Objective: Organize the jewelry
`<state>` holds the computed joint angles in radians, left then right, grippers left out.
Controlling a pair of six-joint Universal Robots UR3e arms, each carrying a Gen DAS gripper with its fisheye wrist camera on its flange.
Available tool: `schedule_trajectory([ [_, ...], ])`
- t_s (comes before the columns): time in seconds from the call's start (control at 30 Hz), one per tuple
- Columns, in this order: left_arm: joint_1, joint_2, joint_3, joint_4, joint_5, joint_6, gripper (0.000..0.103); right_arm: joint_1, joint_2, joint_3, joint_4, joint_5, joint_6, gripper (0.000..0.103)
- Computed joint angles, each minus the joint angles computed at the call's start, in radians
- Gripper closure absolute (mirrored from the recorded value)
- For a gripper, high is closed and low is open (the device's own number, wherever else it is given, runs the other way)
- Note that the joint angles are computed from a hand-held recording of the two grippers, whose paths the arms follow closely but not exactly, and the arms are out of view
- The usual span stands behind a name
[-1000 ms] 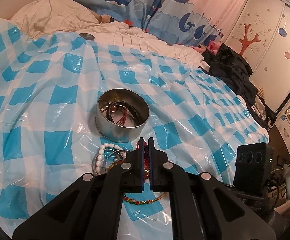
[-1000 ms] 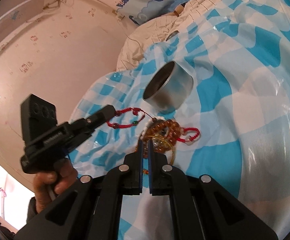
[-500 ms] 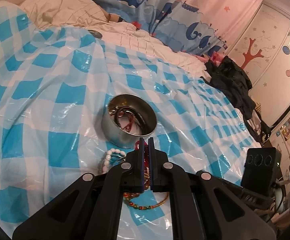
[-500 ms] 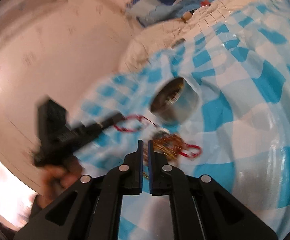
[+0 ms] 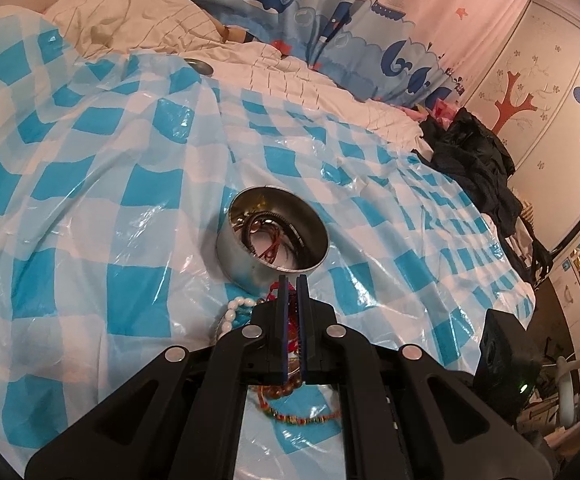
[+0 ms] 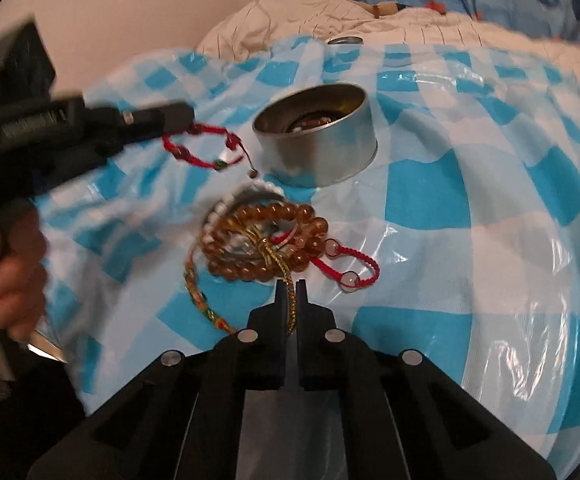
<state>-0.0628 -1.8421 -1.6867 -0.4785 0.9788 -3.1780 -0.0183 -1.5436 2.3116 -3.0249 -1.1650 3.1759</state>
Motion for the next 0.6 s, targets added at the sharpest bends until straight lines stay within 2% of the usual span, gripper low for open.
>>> schedule_trajectory([
  [0.17,-0.014,-0.04,0.064,0.028,-0.02,-0.05,0.1,-0.215,-0.155,0.123,-0.024,0.284,0.035,0.099],
  [0.27,-0.02,-0.073,0.109,0.061,-0.041,-0.091,0.1,-0.297,-0.247,0.127,0.036,0.358,0.046,0.099],
  [0.4,-0.039,-0.175,0.217,0.093,-0.054,-0.166,0.1,-0.337,-0.246,0.042,0.081,0.384,0.055,0.099],
  [0.47,-0.056,-0.246,0.298,0.057,-0.022,-0.204,0.097,-0.333,-0.216,-0.014,0.088,0.385,0.068,0.099],
  [0.5,-0.062,-0.273,0.332,0.024,-0.007,-0.21,0.088,-0.321,-0.189,-0.055,0.089,0.381,0.076,0.099],
  [0.53,-0.079,-0.313,0.395,-0.049,0.056,-0.222,0.078,-0.309,-0.162,-0.092,0.089,0.378,0.084,0.099],
  [0.6,-0.094,-0.333,0.429,-0.097,0.13,-0.242,0.073,-0.271,-0.093,-0.176,0.076,0.368,0.105,0.099],
])
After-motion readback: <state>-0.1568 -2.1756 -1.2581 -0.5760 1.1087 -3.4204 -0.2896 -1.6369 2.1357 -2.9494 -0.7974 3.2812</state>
